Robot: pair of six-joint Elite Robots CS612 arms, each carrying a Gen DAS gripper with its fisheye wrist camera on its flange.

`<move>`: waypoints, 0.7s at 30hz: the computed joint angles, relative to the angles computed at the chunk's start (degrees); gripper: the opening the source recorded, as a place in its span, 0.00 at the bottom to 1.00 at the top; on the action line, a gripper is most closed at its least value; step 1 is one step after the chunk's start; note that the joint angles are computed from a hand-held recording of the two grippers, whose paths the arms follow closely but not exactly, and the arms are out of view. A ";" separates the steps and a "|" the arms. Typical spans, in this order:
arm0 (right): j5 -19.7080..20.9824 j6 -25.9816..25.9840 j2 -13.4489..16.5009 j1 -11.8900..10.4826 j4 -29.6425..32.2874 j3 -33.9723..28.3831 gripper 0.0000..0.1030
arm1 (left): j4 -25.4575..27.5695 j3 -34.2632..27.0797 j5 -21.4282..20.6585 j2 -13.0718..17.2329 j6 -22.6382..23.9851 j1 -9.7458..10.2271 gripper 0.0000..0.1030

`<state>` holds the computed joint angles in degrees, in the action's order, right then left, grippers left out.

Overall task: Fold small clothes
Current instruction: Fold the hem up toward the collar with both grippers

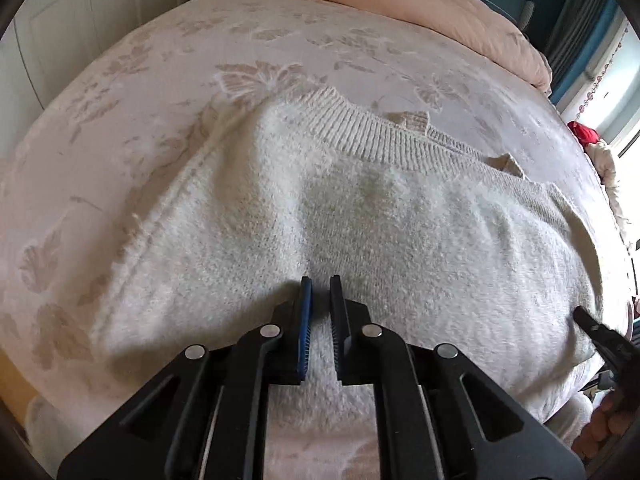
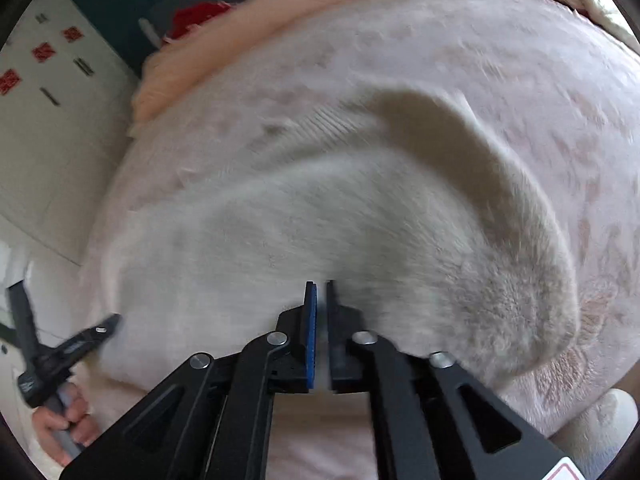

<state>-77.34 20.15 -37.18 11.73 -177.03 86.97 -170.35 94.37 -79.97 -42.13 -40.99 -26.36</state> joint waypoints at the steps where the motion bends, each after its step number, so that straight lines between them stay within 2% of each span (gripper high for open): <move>1: 0.21 -0.62 -0.34 0.33 -0.92 0.42 0.07 | -0.57 0.33 0.01 -0.38 -0.38 -0.09 0.09; 4: -0.01 -4.17 -0.25 1.31 0.86 0.68 0.07 | -1.00 1.27 -0.34 -0.96 -1.78 -0.37 0.09; 6: -3.18 -6.75 1.06 2.18 5.22 -0.25 0.03 | 1.17 1.28 -1.05 -0.49 -2.34 -0.39 0.09; 7: -4.11 -6.94 0.79 2.45 4.00 0.42 0.03 | 0.47 2.09 -1.40 -0.61 -3.09 -0.42 0.09; 8: -4.56 -6.82 0.28 2.62 3.70 0.83 0.08 | -1.03 2.98 -1.43 -1.07 -3.64 -0.50 0.09; 12: -0.15 -8.07 -1.70 3.20 0.59 2.12 0.09 | -3.79 5.37 -2.53 -2.95 -3.97 -0.93 0.09; 14: 0.61 -10.59 -1.18 4.12 1.30 1.00 0.09 | -2.08 4.82 -2.49 -2.58 -3.03 -1.29 0.09; 17: -2.26 -14.21 1.87 5.54 10.91 -3.13 0.07 | 1.57 3.50 -1.97 -1.18 -2.76 -1.67 0.09; 19: -3.99 -13.80 0.98 6.33 9.89 -2.18 0.10 | 0.84 4.17 -1.63 -1.70 -3.68 -1.91 0.09; 21: 0.20 -13.33 -0.40 6.15 7.66 -1.07 0.08 | -1.15 5.28 -2.44 -2.69 -4.36 -1.96 0.09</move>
<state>-77.14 6.82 -37.59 17.88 -169.37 85.90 -171.50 99.65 -82.42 -44.82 -45.35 -28.31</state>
